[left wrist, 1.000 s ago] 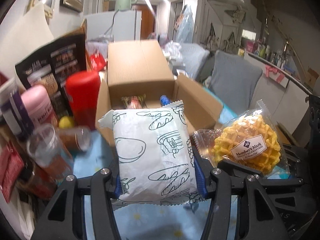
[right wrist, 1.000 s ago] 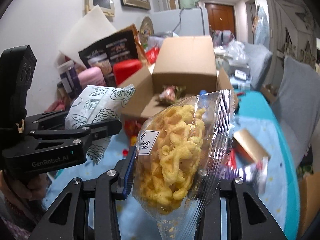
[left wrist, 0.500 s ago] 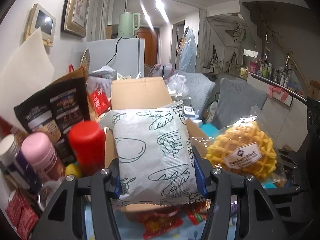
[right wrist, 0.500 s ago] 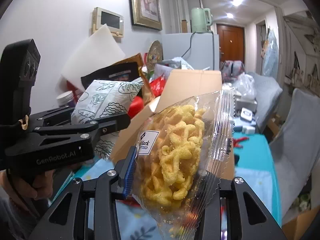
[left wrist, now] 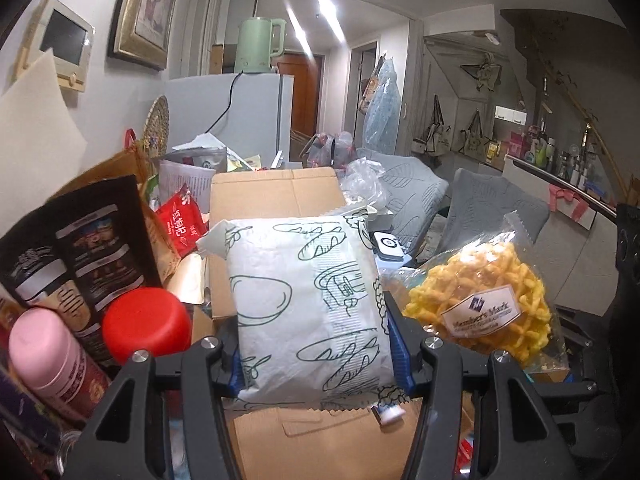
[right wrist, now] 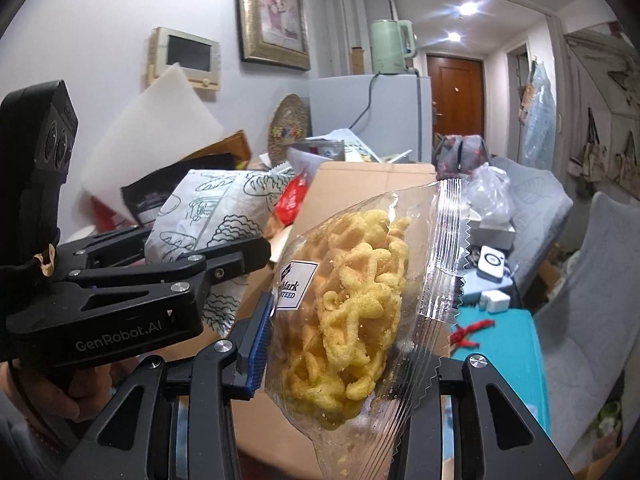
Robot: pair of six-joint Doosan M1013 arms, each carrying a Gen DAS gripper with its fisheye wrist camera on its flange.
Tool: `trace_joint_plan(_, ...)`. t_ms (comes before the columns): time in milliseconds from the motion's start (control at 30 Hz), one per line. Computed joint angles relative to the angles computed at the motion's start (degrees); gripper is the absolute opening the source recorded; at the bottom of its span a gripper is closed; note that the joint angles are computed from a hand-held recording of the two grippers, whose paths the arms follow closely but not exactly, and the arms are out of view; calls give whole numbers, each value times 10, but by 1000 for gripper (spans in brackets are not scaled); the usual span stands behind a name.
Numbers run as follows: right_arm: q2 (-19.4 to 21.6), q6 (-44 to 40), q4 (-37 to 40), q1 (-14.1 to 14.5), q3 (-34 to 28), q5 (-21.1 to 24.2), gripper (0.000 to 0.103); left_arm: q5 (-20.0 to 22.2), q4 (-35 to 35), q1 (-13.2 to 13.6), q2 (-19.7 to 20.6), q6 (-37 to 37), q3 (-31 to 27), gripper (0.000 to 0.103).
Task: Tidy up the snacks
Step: 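Lift the white bag and waffle pack with both grippers toward the box, then lower both held snacks into the box and open both grippers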
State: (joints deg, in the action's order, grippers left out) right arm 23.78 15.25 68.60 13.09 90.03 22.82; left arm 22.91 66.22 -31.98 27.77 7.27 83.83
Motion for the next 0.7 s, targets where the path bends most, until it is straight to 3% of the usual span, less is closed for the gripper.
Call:
trace_joint_plan(300, 48, 99, -96, -2, -51, 22, 39, 8, -156, 22, 45, 153, -50, 55)
trace_joint_plan(700, 93, 318, -320, 4, -109, 66, 40, 95, -283, 28, 94, 296, -109, 55)
